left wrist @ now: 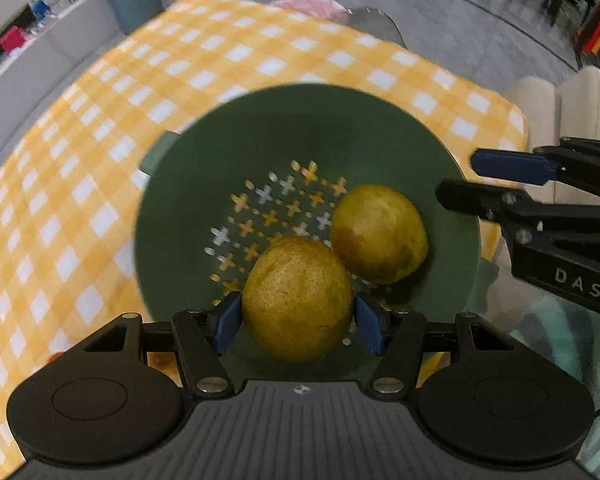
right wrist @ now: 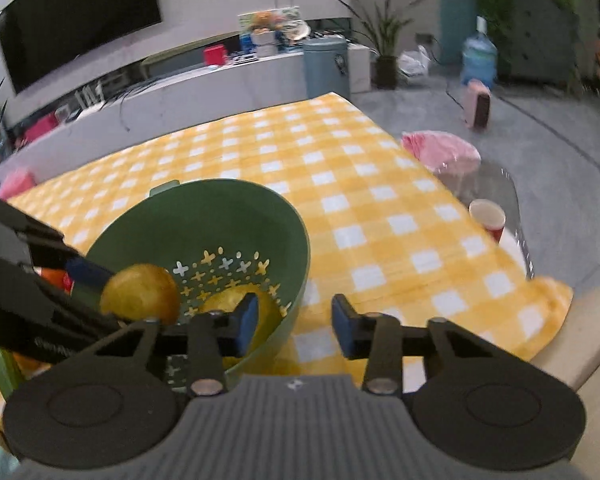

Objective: Organize fruits
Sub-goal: 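Carry both pears over the green colander and release them inside, then move both tools back toward the oranges on the cloth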

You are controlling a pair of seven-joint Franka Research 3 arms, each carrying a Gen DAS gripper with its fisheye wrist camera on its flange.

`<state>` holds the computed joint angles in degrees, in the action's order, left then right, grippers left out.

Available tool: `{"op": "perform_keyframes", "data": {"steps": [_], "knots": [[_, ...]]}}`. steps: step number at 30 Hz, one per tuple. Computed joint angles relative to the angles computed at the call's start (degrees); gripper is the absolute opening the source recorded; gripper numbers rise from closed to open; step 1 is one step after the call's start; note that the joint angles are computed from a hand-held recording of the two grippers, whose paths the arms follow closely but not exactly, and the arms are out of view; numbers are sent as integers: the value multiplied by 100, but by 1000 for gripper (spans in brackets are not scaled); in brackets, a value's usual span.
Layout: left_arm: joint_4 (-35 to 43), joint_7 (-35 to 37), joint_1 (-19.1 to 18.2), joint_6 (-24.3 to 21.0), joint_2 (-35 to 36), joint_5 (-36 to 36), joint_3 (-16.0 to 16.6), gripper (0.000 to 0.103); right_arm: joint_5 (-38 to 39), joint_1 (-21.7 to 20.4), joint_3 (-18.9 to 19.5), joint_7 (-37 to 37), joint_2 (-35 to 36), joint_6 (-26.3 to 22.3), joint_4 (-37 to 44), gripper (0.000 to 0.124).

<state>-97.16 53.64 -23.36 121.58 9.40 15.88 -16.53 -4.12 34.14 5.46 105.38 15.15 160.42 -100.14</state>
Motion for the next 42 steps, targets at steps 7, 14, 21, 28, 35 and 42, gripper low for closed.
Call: {"op": "perform_keyframes", "data": {"steps": [7,14,21,28,35,42], "knots": [[322,-4,-1,-236,320,-232,13,70,-161,113,-89,93,36,202,-97,13],[377,-179,8,-273,388,-309,41,70,158,-32,60,-104,40,149,-104,13],[326,-240,-53,-294,295,-19,58,79,256,-21,55,-173,27,213,-143,17],[-434,-817,-31,308,-572,291,24,81,-49,140,-149,196,-106,512,-342,30],[-1490,-1981,66,536,-1785,902,-165,81,-939,481,-476,1205,-369,881,-647,42],[-2381,-2452,239,527,-2963,768,-245,81,-1211,444,-133,1709,-705,1174,-992,48]]}}
